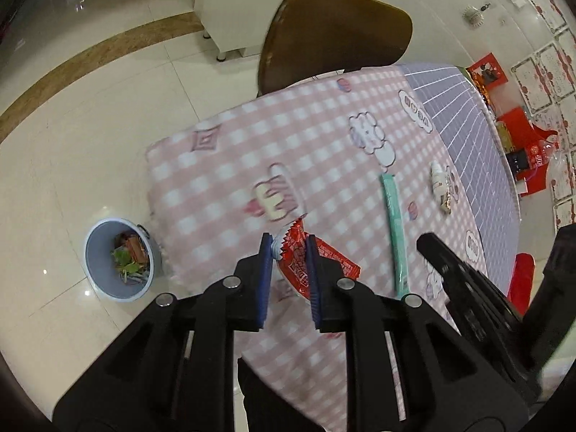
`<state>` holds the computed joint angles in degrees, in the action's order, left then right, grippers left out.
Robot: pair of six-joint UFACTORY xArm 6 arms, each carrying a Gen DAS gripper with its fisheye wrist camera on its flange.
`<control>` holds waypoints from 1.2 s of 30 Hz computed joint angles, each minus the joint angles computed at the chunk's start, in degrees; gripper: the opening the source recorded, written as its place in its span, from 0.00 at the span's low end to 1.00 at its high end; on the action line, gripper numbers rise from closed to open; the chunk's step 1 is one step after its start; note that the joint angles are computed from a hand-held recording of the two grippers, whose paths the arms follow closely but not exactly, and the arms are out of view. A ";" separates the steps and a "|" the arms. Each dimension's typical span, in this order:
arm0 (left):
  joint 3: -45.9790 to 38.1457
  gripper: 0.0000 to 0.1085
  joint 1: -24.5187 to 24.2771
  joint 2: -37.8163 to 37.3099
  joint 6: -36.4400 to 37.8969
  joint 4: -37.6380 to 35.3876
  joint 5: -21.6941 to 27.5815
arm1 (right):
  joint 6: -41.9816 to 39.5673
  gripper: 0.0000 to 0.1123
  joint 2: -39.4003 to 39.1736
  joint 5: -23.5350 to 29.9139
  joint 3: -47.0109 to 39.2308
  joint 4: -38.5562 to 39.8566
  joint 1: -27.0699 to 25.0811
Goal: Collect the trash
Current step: 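Carry the teal tube and red wrapper with both grippers over the blue bin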
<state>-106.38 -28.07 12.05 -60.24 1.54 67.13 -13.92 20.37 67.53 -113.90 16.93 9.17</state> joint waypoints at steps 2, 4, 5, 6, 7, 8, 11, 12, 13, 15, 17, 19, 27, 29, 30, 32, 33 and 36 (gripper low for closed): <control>1.60 0.16 -0.06 -0.96 1.01 -0.34 -0.46 | 1.50 0.07 -0.15 0.47 0.65 -0.45 -0.03; 1.95 0.16 -0.15 -0.89 1.90 -0.88 -1.30 | 1.95 0.16 -0.67 -0.34 1.71 -2.75 0.36; 1.88 0.16 -0.12 -0.66 2.19 -1.39 -1.77 | 1.66 0.21 -0.70 -0.80 1.96 -3.15 0.33; 1.29 0.16 -0.16 0.00 2.64 -1.75 -2.23 | 1.33 0.23 -0.71 -1.38 2.16 -3.62 0.29; 0.84 0.16 -0.21 0.47 2.90 -1.81 -2.25 | 1.04 0.24 -0.15 -1.72 1.76 -4.84 0.32; -0.04 0.16 -0.21 1.26 3.33 -2.15 -2.11 | 0.88 0.24 0.32 -2.15 1.38 -6.37 0.26; -3.64 0.16 -0.43 4.40 4.01 -2.66 -0.84 | 0.61 0.25 3.46 -0.05 -1.91 -6.98 -0.87; -4.82 0.16 -0.54 5.38 3.77 -2.52 -0.39 | 0.40 0.25 4.81 0.98 -3.40 -7.12 -1.18; -5.40 0.16 -0.55 5.96 3.61 -2.53 -0.21 | -0.24 0.25 6.39 2.00 -5.09 -7.33 -1.46; -8.45 0.16 -0.72 8.45 3.56 -2.89 1.08 | -1.84 0.25 9.22 3.85 -8.16 -7.12 -1.86; -10.65 0.16 -0.89 10.19 3.54 -2.77 2.14 | -3.24 0.25 10.07 4.57 -9.05 -5.74 -2.22; -12.68 0.16 -1.00 11.85 3.67 -3.11 2.76 | -5.37 0.26 10.92 5.19 -9.96 -5.36 -2.28; -21.31 0.16 -1.31 17.30 3.37 -2.84 6.31 | -7.91 0.21 12.55 7.79 -13.09 -3.67 -2.87; -20.64 0.16 -1.21 16.71 3.10 -2.82 5.99 | -7.13 0.20 14.42 10.46 -16.51 -2.78 -3.32; -19.40 0.16 -1.07 15.89 3.01 -2.95 5.36 | -6.57 0.20 14.93 11.86 -17.71 -2.08 -3.55; -15.64 0.16 -0.81 13.33 2.78 -3.14 3.80 | -6.30 0.20 13.56 11.78 -16.15 -1.59 -3.44; -13.47 0.16 -0.65 11.80 2.64 -3.20 2.92 | -6.22 0.20 13.01 12.13 -15.83 -1.02 -3.28; -5.74 0.16 0.00 6.00 2.08 -2.76 0.40 | -5.92 0.20 10.53 12.73 -13.93 1.39 -2.09</control>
<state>-112.12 -28.08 18.05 -58.16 -1.22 67.53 -19.85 30.90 80.26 -127.84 18.32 7.08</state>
